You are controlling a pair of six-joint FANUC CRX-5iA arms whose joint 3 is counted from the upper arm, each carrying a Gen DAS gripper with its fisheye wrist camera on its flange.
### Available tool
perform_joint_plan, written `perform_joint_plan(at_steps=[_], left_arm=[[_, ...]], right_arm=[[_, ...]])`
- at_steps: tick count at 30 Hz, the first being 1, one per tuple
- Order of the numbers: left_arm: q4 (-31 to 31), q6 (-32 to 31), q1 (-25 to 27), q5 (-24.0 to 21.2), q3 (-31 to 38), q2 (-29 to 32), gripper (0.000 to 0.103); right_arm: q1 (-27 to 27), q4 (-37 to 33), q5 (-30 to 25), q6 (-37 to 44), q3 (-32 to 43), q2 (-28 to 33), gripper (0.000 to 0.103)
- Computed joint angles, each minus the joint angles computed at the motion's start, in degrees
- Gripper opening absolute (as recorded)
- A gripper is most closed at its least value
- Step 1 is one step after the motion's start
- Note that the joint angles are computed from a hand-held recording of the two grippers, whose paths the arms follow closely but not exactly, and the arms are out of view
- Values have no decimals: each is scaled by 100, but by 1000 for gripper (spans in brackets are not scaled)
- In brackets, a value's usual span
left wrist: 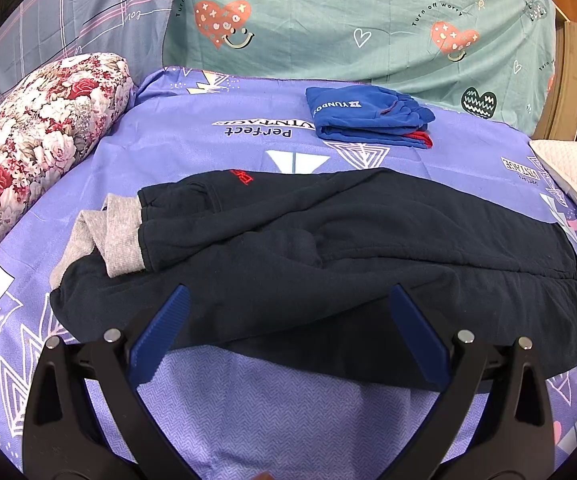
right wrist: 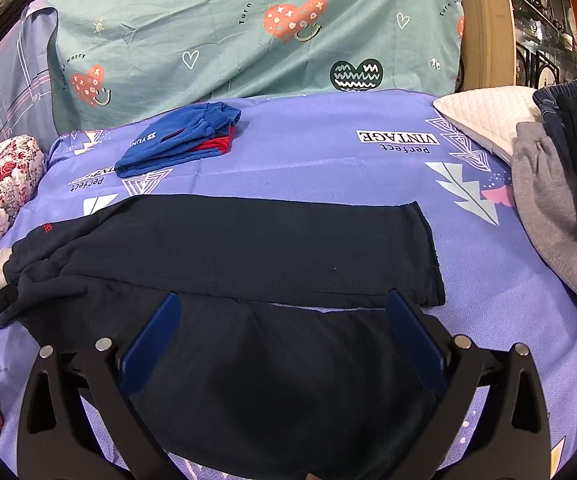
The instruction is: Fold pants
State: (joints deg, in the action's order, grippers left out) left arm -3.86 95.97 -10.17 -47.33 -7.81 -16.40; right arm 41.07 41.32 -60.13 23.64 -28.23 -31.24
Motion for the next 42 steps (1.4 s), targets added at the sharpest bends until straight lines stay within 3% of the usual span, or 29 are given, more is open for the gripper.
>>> perform_joint_plan(at_steps=[42], left_arm=[[69, -47, 37, 24, -26, -10, 101]], right_arm=[[-45, -96, -14, 33, 32, -7, 102]])
